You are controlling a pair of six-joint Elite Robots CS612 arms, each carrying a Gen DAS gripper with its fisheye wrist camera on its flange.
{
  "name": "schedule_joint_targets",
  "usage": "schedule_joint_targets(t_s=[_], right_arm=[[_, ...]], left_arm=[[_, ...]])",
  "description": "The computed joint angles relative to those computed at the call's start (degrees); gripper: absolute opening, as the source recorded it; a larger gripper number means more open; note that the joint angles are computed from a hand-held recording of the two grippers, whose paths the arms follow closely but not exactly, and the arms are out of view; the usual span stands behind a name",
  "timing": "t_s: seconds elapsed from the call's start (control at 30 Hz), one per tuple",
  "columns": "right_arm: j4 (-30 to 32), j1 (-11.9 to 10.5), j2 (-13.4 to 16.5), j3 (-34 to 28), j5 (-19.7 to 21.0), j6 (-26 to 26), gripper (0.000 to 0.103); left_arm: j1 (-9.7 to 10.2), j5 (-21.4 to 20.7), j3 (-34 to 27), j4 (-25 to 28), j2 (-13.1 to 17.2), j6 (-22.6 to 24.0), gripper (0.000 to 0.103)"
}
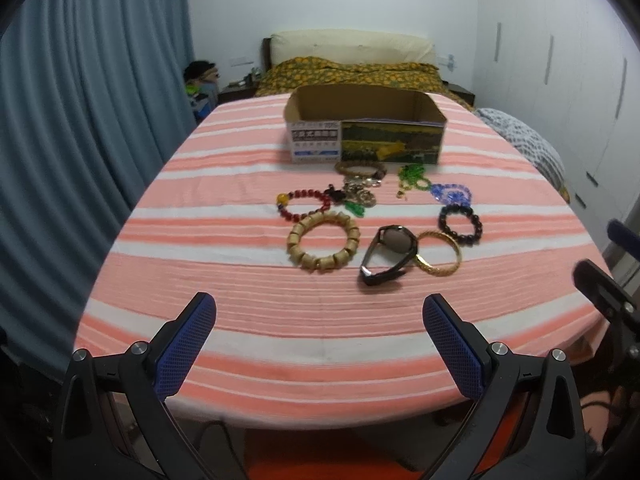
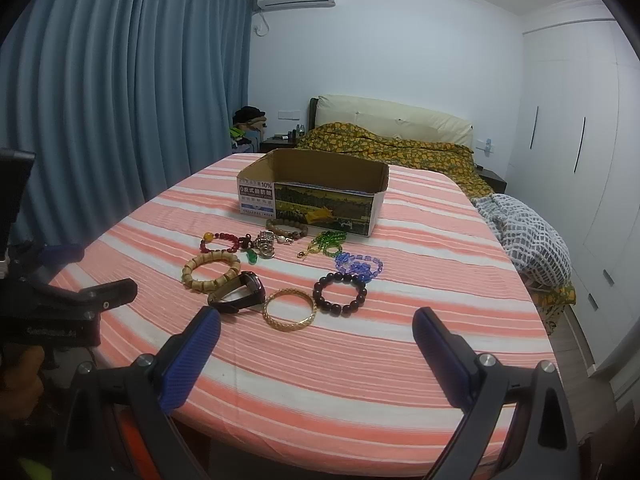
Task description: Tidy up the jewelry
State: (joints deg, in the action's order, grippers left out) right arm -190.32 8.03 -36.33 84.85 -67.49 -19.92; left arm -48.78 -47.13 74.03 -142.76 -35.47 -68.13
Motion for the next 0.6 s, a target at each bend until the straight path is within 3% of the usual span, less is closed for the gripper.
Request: schedule_joint_targets(t_s=[0.13,0.3,0.5,0.6], right_arm=[[-0.11,-0.16,0.16,-0.34,0.4,0.1,0.099],[-0.29,-0.59,0.78,-1.46,1.25,1.92,0.098],[1.3,-0.59,1.64,-3.13,-0.3,1.99,0.098],[2.68,-0.59,2.18,-4.06,-0.83,2.35,0.098]], left_arm=[[0.5,-1.23,1.1,-5.18,-0.14,1.66,0.103],[0.77,0.59,1.51,-5.15,-0.35,1.86,0.103],[2.02,-1.71,2.55,-9.05,-0.4,3.12,0.103],[2.33,-1.66,2.42,-8.55,-0.12,3.27,0.103]])
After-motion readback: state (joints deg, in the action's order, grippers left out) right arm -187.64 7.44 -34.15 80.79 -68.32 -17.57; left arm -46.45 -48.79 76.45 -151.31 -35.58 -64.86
